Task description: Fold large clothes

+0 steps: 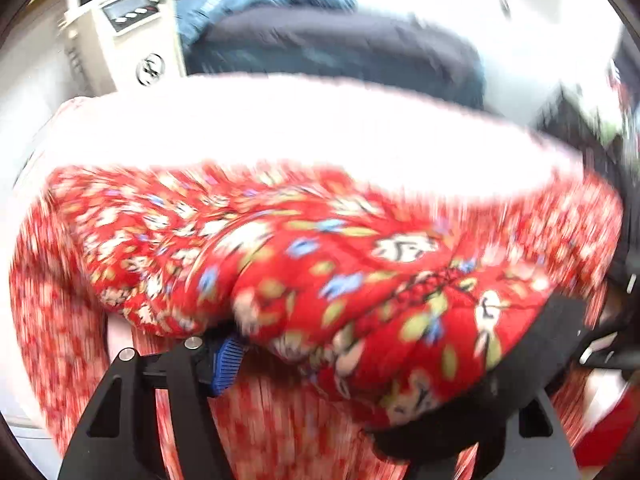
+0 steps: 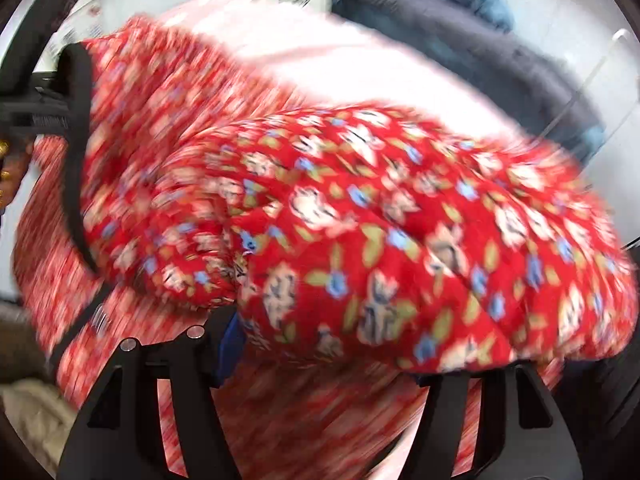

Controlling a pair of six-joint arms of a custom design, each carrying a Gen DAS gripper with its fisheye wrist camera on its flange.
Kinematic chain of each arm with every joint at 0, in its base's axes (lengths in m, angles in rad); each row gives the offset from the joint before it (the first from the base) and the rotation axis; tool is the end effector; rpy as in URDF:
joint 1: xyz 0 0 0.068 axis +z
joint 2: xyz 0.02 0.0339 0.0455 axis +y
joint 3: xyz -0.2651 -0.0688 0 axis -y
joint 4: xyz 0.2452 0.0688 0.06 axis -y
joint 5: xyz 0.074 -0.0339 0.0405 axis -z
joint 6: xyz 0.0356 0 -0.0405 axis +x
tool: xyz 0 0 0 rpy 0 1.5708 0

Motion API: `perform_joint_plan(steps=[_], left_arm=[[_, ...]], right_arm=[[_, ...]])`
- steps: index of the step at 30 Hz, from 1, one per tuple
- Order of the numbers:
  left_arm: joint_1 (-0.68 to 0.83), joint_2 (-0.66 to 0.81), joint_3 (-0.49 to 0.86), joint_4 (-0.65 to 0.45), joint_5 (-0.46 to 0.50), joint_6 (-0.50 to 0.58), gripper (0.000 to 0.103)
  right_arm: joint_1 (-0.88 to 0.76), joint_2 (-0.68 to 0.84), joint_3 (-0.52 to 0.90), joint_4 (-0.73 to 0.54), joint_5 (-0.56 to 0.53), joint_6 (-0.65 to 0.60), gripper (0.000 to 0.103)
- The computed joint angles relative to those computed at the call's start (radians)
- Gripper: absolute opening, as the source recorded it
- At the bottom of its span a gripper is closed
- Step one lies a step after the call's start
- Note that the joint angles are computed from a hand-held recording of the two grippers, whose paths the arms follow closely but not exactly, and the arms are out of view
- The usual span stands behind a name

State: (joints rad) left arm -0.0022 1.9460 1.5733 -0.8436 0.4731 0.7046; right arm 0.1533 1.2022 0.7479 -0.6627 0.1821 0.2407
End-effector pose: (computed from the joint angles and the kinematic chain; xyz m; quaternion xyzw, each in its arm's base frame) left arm 0.4040 -0.0171 0.2276 0.3699 0.8835 -0.1576 0.2403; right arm 0.2173 0.0271 0.2091 0.0628 0.9685 -0.0430 0.2370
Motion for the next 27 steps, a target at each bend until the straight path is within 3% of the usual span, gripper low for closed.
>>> perform_joint_plan(steps=[3,5,6,10,13,15,18,20,22,24,25,27], left_arm=[[-0.093,0.089,0.197,0.101,-0.043,-0.202,0.064],[-0.151,0.118,0.260,0.163,-0.124,-0.246,0.079],[-0.175,0.121,0.265,0.190,-0.148,-0.245,0.082],[-0.234,0.075,0.128,0.328,-0.195,-0.206,0.086],[-0.245,0.062,0.050,0.412,-0.197,-0.180,0.088],[-0.220,0.109,0.146,0.334,-0.133,-0.227,0.088],[-0.135,0.208,0.418,0.128,0.133,-0.390,0.088],[-0.060,0.202,0.473,0.150,0.319,-0.568,0.095],[-0.025,0.189,0.477,0.216,0.403,-0.691,0.097],[-0.028,0.217,0.549,0.070,0.396,-0.581,0.097],[-0.042,0.210,0.532,-0.001,0.320,-0.482,0.097],[-0.058,0.169,0.418,-0.017,0.225,-0.361,0.097]], right_arm=[[-0.242,0.088,0.136,0.075,-0.102,-0.068,0.065],[-0.367,0.163,0.217,0.110,-0.136,-0.035,0.071],[-0.440,0.214,0.263,0.133,-0.157,0.003,0.074],[-0.610,0.393,0.347,0.160,-0.342,0.096,0.078],[-0.624,0.432,0.297,0.227,-0.340,0.096,0.078],[-0.602,0.395,0.202,0.379,-0.291,0.108,0.078],[-0.600,0.287,0.071,0.557,-0.263,0.226,0.082],[-0.587,0.199,0.025,0.600,-0.187,0.274,0.083],[-0.590,0.126,-0.001,0.588,-0.168,0.254,0.088],[-0.561,0.120,0.032,0.509,-0.161,0.213,0.089],[-0.537,0.125,0.046,0.459,-0.178,0.192,0.089],[-0.505,0.100,0.026,0.382,-0.224,0.153,0.089]])
